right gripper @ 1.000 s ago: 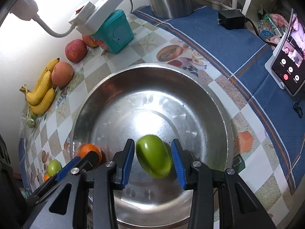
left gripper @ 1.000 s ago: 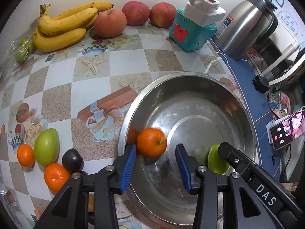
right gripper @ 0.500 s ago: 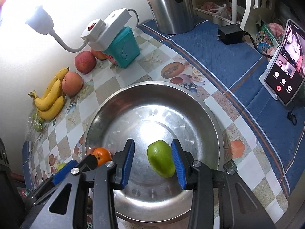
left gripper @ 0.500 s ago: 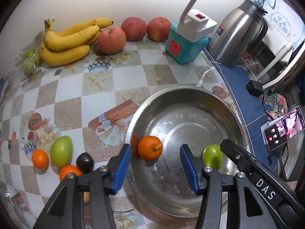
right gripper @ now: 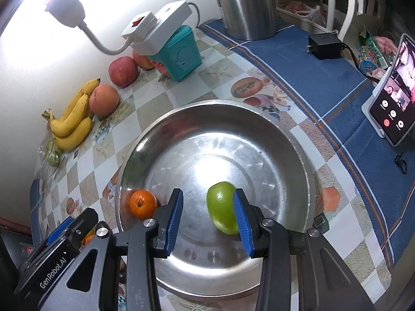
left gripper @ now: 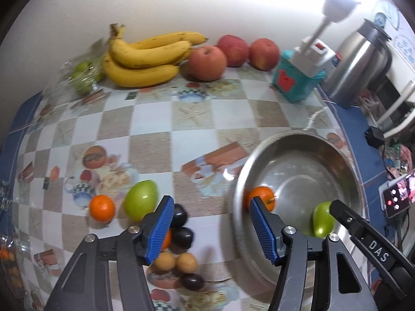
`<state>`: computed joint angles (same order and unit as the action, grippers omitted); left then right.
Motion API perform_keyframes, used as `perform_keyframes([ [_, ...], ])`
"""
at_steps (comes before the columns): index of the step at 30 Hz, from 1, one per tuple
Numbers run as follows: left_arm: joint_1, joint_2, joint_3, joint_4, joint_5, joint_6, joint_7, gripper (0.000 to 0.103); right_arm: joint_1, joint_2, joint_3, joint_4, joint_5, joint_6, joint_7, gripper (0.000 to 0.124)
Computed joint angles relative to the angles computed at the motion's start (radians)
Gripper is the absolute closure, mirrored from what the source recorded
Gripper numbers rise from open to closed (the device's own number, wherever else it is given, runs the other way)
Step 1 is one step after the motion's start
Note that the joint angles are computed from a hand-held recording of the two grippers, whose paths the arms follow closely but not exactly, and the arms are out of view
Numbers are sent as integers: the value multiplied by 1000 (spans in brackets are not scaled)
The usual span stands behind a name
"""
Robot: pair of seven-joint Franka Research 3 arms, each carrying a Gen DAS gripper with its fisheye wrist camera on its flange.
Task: Organize fruits
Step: 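Raise both open tools out of the steel plate back toward the fruit row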
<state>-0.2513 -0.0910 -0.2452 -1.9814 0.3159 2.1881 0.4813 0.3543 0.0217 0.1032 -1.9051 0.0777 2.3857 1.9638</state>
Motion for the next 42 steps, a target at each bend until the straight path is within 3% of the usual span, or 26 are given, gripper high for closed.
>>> perform_keyframes([
  [9,21,-65,10,-66,-11,-16,-50,37,15,4,9,9,3,-7,-34,83],
  [13,27,-72,10,-73,-13,-24,-61,26,18,7,9,12,-1,-10,-35,82],
  [17,30,-69,8,-72,-12,-39,-67,18,21,12,8,12,-14,-14,-31,60],
  [19,30,-66,6,-69,-5,-55,-76,8,22,15,8,14,-18,-18,-31,59],
  [23,31,-63,4,-66,14,-84,-91,2,26,23,8,23,-43,-29,-28,50],
  [25,31,-62,3,-64,22,-99,-98,0,27,25,8,26,-42,-32,-33,50],
  [28,30,-62,3,-65,30,-114,-105,0,28,27,7,27,-49,-31,-34,36],
  [32,28,-60,1,-61,43,-134,-110,0,30,23,7,19,-54,-15,-35,30],
  [42,25,-74,1,-68,56,-131,-106,0,30,22,8,22,-51,-13,-44,30],
])
